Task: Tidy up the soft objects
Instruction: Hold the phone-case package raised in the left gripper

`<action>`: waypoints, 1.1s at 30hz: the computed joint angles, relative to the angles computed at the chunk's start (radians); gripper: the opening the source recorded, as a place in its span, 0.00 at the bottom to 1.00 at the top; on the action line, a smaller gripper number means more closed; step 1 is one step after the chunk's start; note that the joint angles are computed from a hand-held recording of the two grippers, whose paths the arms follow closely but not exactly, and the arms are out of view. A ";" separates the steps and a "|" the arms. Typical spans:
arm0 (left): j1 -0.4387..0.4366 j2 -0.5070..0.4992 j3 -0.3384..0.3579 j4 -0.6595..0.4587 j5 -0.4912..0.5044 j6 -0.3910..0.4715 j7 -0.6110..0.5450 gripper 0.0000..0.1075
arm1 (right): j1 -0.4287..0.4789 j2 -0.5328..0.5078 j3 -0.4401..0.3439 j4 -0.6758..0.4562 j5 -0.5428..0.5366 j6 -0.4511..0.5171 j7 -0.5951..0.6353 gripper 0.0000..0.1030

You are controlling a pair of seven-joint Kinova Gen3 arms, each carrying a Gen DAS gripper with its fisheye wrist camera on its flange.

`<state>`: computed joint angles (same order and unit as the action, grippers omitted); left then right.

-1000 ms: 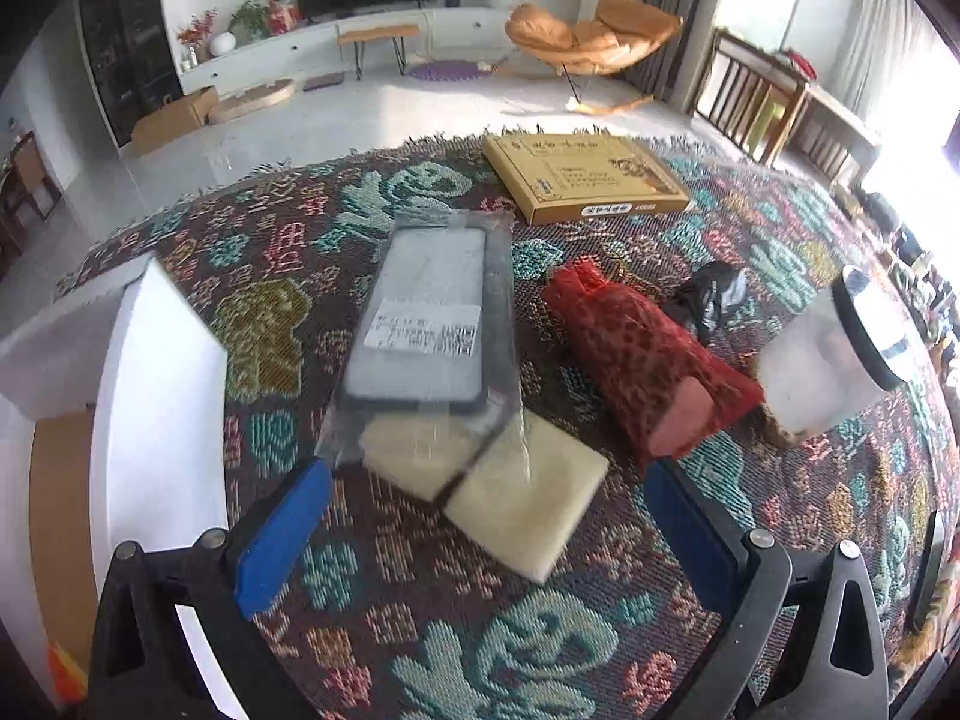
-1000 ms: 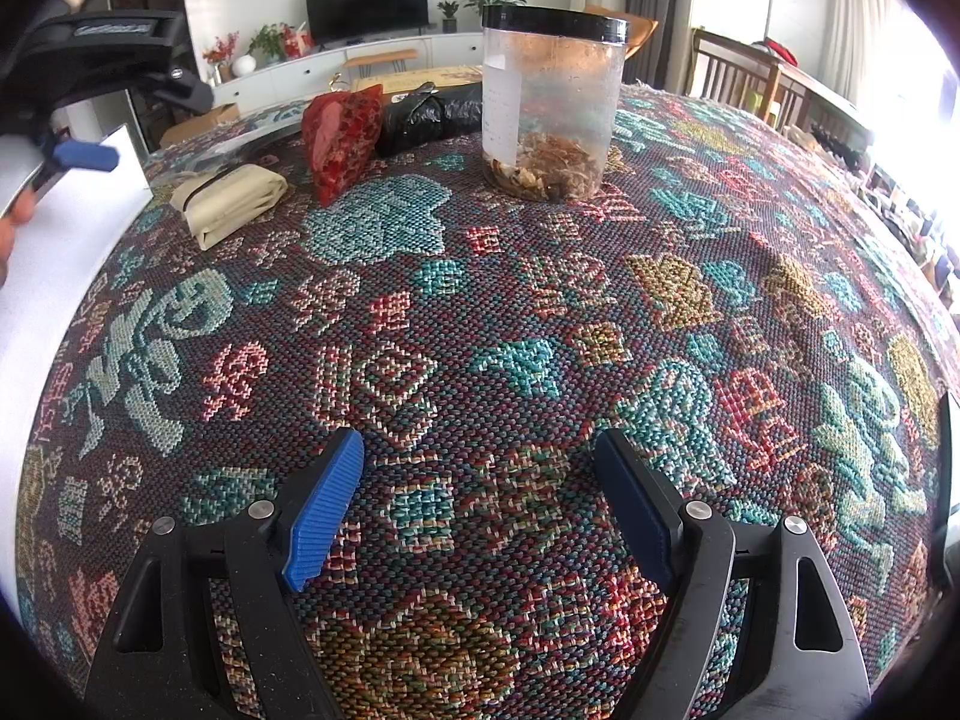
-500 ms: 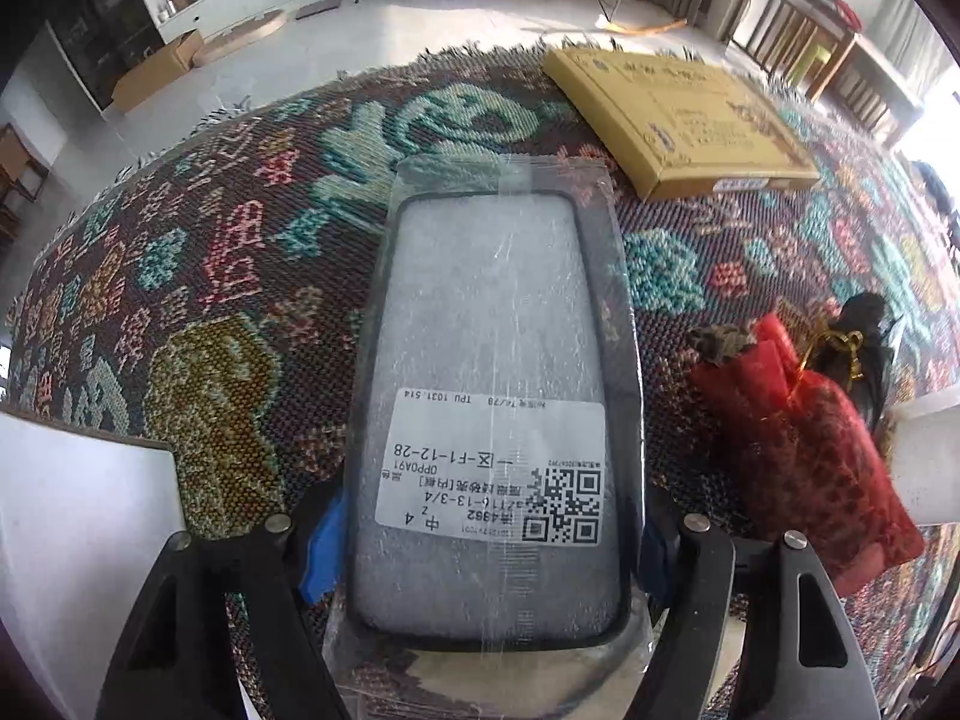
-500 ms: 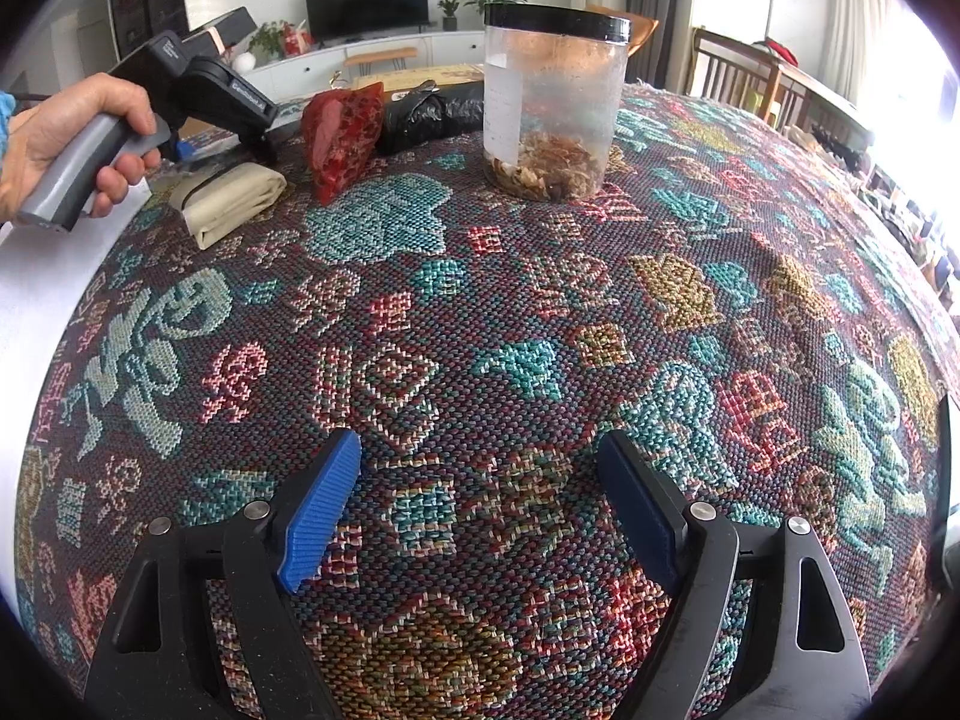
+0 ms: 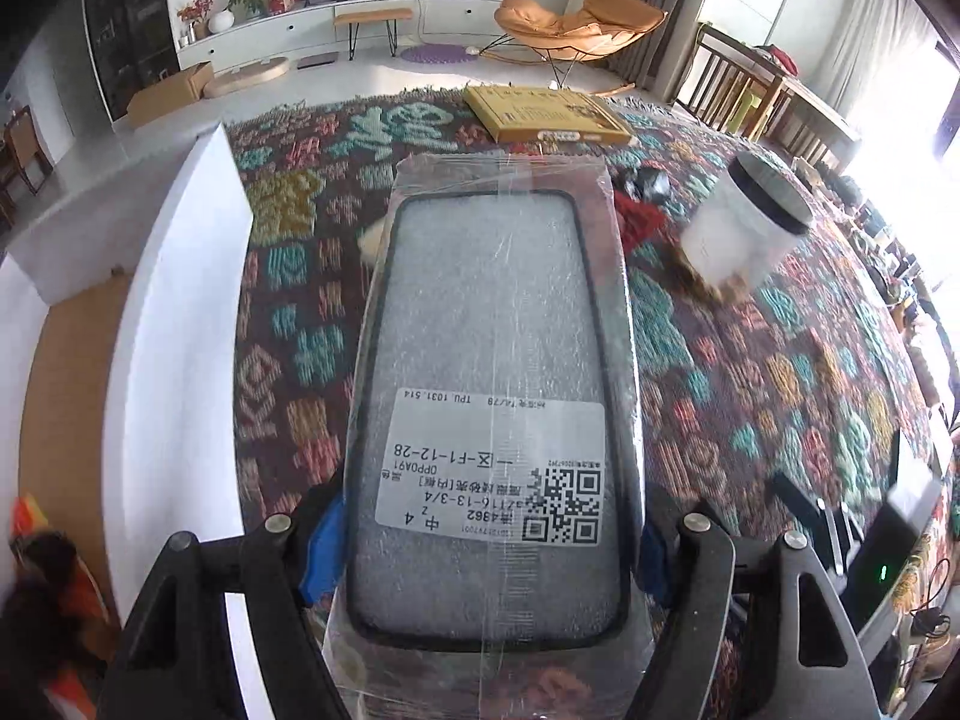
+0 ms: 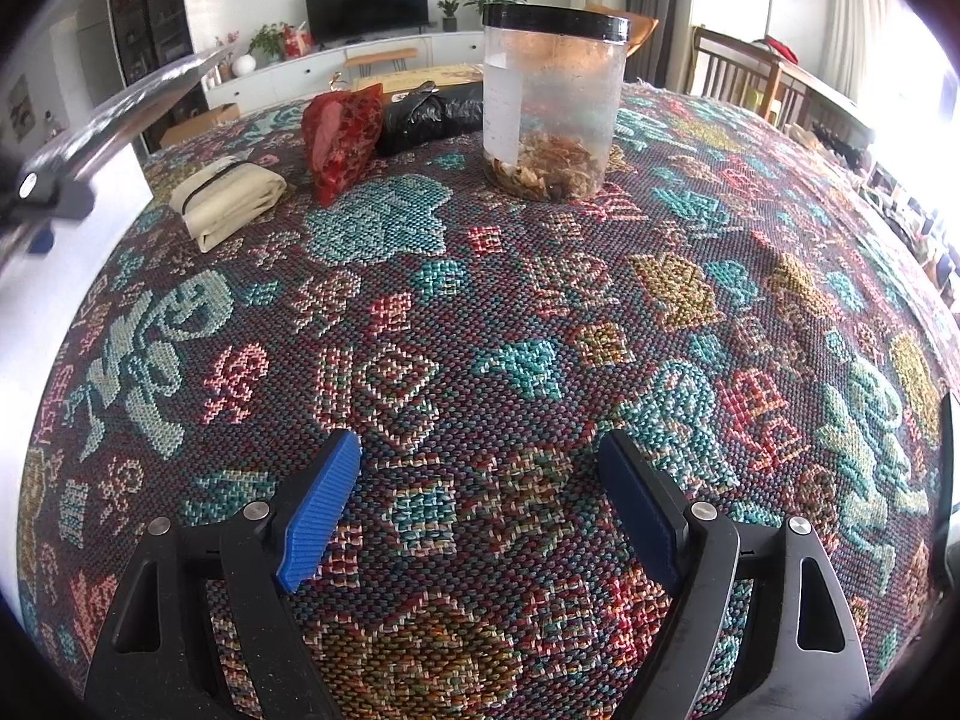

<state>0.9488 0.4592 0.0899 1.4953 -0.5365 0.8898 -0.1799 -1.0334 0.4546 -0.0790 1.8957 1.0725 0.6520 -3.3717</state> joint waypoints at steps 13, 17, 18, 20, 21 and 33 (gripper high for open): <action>0.180 0.162 -0.039 0.008 -0.151 0.064 0.228 0.96 | 0.008 -0.027 -0.032 0.048 0.032 0.011 -0.064 0.82; 0.222 0.142 -0.093 0.095 -0.238 -0.022 0.316 0.96 | 0.011 -0.024 -0.033 0.039 0.020 0.019 -0.044 0.82; 0.222 0.139 -0.092 0.102 -0.245 -0.026 0.323 0.96 | 0.011 -0.023 -0.033 0.037 0.018 0.020 -0.042 0.82; 0.215 0.141 -0.084 0.103 -0.255 -0.025 0.329 0.96 | 0.010 -0.019 -0.032 0.030 0.012 0.024 -0.033 0.83; 0.215 0.142 -0.082 0.102 -0.259 -0.022 0.334 0.96 | 0.008 -0.019 -0.031 0.031 0.012 0.024 -0.034 0.83; 0.208 0.144 -0.064 0.102 -0.277 -0.011 0.354 0.96 | 0.005 -0.018 -0.024 0.027 0.005 0.023 -0.027 0.83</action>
